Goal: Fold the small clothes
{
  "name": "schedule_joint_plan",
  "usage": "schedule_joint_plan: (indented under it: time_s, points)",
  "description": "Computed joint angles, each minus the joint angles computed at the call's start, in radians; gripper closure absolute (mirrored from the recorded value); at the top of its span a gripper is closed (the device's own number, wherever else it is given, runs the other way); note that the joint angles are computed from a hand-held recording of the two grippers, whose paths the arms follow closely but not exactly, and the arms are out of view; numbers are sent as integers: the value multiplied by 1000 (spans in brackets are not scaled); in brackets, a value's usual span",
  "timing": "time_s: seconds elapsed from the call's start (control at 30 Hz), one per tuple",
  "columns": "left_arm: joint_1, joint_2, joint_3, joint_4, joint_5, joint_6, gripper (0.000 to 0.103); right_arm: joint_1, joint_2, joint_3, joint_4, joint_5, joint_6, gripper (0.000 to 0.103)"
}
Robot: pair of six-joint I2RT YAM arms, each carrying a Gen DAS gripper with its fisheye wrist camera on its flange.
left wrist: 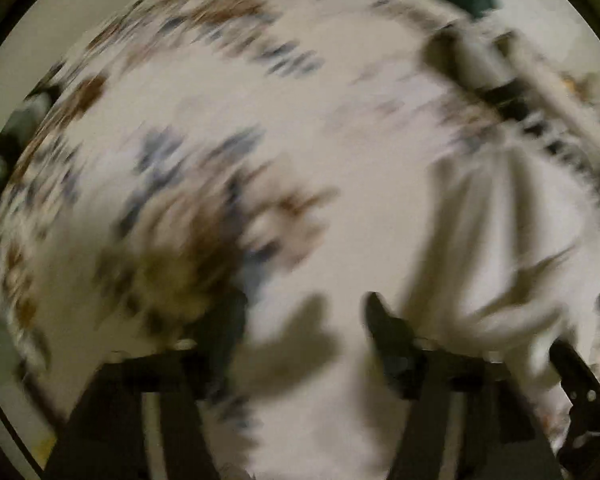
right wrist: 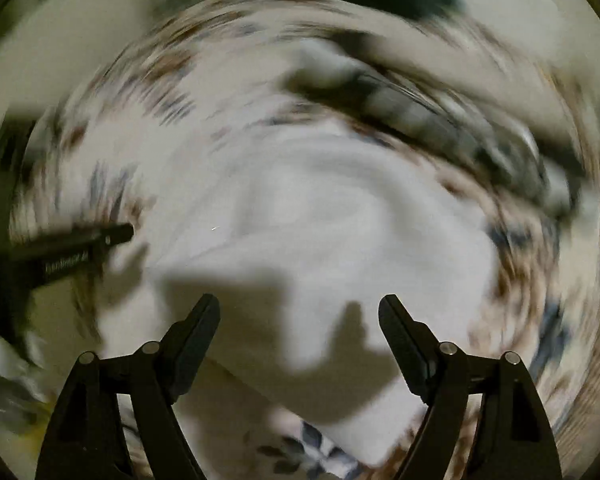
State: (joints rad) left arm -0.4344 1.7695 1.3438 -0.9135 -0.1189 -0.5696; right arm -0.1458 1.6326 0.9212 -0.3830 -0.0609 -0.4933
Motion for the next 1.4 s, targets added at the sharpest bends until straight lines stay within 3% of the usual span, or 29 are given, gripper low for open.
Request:
schedule_joint_plan:
  time_s: [0.07, 0.13, 0.23, 0.37, 0.4, 0.43, 0.47, 0.5, 0.63, 0.83, 0.93, 1.07, 1.17, 1.27, 1.33, 1.4]
  points:
    - [30, -26, -64, -13, -3, -17, 30, 134, -20, -140, 206, 115, -59, 16]
    - [58, -61, -127, 0, -5, -30, 30, 235, 19, -208, 346, 220, -88, 10]
    - [77, -93, -175, 16, -10, -39, 30, 325, 137, -250, 541, 374, -97, 10]
    - [84, -112, -205, 31, -2, -49, 30, 330, 181, -231, 595, 434, -32, 10]
    - [83, -117, -208, 35, 4, -50, 30, 317, 180, -216, 578, 418, -7, 15]
    - [79, -122, -209, 36, 10, -54, 30, 301, 169, -207, 559, 411, 20, 38]
    - [69, -131, -212, 35, 10, -60, 30, 288, 160, -202, 548, 411, 43, 54]
    - [60, -133, -202, 29, 12, -65, 30, 264, 143, -188, 514, 391, 76, 80]
    - [-2, -136, -148, 10, 34, -105, 30, 36, 21, -74, 226, 123, 245, 82]
    - [-117, -92, -37, 10, 81, -178, 30, -405, -22, 140, -79, -189, 392, 84]
    - [-163, -40, 25, 23, 112, -203, 30, -641, 23, 236, -150, -282, 423, 84]
    - [-207, 24, 75, 52, 160, -242, 30, -863, 165, 348, -157, -294, 427, 84]
    - [-232, 69, 95, 63, 180, -273, 30, -1013, 402, 515, -264, -322, 472, 83]
    - [-225, 81, 64, 107, 231, -317, 30, -1124, 622, 702, -446, -396, 541, 75]
    - [-223, 67, 27, 142, 259, -362, 30, -1187, 655, 720, -482, -455, 584, 41]
    - [-212, 55, -15, 185, 292, -409, 30, -1220, 629, 680, -476, -529, 553, 36]
